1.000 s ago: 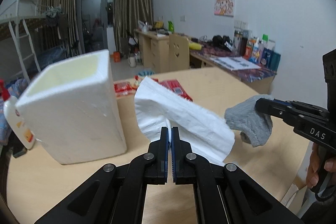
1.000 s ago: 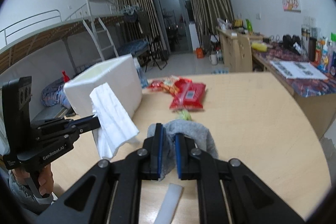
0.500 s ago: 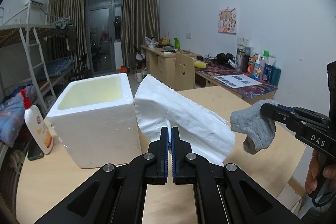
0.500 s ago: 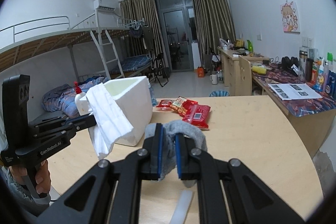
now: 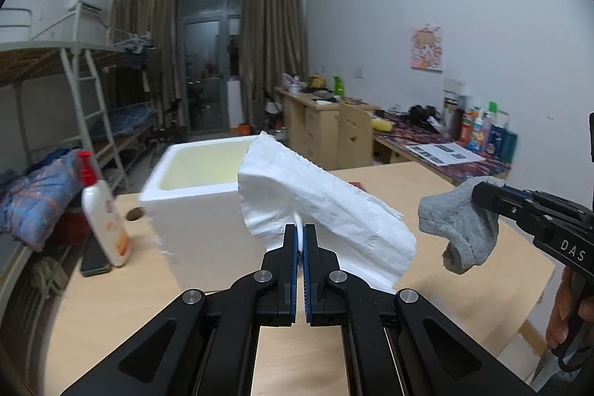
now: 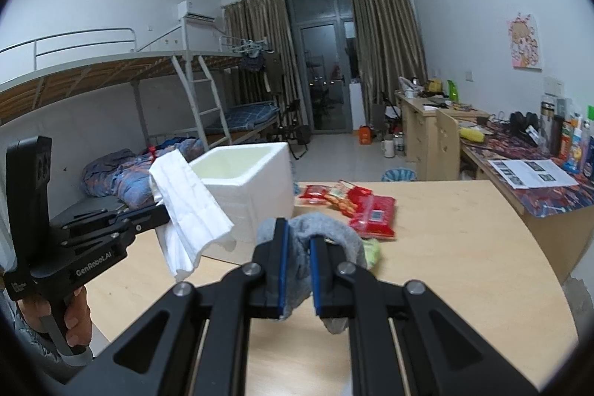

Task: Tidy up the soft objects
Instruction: 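Carry the white cloth and grey sock up over the white foam box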

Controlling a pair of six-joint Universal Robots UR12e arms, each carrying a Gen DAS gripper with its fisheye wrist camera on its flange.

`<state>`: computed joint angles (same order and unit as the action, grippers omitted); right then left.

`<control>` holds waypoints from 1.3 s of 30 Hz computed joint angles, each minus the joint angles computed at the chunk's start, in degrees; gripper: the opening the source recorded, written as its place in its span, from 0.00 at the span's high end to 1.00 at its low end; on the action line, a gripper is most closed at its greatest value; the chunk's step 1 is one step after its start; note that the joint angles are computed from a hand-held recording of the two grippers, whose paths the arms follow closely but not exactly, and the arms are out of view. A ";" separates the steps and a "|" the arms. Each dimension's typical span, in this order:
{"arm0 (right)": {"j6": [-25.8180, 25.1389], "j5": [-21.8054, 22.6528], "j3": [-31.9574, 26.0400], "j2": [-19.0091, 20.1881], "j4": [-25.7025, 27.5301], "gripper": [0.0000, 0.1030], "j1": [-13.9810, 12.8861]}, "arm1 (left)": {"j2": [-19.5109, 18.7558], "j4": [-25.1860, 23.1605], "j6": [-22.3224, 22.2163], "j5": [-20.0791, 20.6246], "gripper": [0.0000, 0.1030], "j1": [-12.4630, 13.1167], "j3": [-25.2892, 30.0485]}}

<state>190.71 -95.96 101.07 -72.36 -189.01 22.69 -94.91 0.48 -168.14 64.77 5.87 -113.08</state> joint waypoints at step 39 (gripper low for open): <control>-7.73 9.25 -11.83 6.84 3.56 0.87 2.76 | 1.84 1.52 -5.16 6.20 0.98 5.26 -0.38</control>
<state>182.98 -86.71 89.24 -65.52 -185.44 25.45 -93.07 2.00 -173.30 70.97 11.12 -113.46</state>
